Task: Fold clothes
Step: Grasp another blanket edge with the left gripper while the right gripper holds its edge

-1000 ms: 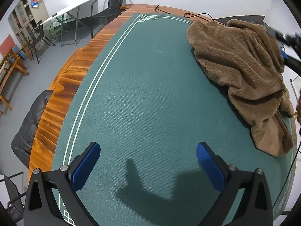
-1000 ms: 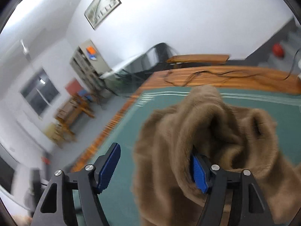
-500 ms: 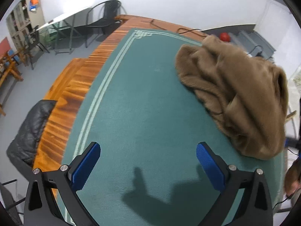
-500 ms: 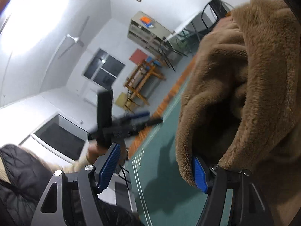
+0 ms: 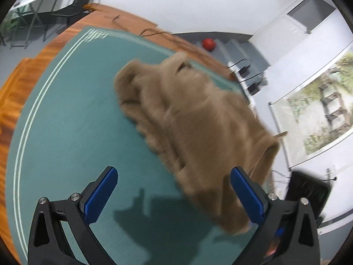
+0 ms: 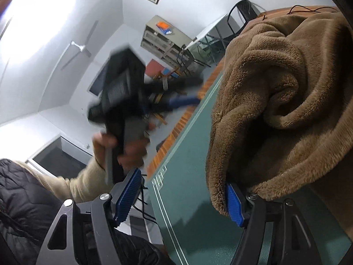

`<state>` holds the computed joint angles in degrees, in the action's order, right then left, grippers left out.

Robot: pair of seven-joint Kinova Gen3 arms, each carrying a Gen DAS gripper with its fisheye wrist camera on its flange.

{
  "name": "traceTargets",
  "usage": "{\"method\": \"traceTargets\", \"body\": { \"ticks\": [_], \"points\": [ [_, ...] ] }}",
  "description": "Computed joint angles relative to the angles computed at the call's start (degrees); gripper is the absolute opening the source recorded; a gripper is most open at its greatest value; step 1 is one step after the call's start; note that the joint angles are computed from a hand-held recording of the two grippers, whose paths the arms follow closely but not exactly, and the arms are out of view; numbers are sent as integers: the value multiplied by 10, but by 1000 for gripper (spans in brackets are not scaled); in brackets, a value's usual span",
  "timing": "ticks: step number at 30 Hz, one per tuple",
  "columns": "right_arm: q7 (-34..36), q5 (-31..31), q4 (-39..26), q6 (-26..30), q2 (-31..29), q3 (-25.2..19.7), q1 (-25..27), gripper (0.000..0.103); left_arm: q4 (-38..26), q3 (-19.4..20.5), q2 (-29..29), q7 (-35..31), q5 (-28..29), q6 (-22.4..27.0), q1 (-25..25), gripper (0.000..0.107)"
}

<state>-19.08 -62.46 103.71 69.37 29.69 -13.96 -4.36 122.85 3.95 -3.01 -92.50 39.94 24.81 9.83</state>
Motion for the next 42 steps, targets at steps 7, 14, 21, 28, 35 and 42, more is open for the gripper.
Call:
{"method": "traceTargets", "body": {
  "ticks": [7, 14, 21, 28, 35, 42],
  "points": [
    [14, -20, 29, -46, -12, -6, -19, 73, -48, 77, 78, -86, 106, 53, -114, 102],
    [12, -25, 62, -78, -38, -5, -38, 73, -42, -4, 111, -157, 207, 42, -38, 47],
    [44, -80, 129, -140, -92, -1, -47, 73, -2, -29, 72, -162, 234, -16, -5, 15],
    [119, -196, 175, -116, -129, 59, 15, 73, 69, -73, -20, -98, 189, -65, 3, 14],
    [19, -232, 102, -201, -67, 101, 48, 73, 115, -126, -70, -106, 189, -59, 12, 14],
    [-144, -185, -54, -259, 11, 179, -57, 73, 124, -142, -82, -120, 195, -48, 15, 14]
  ]
}}
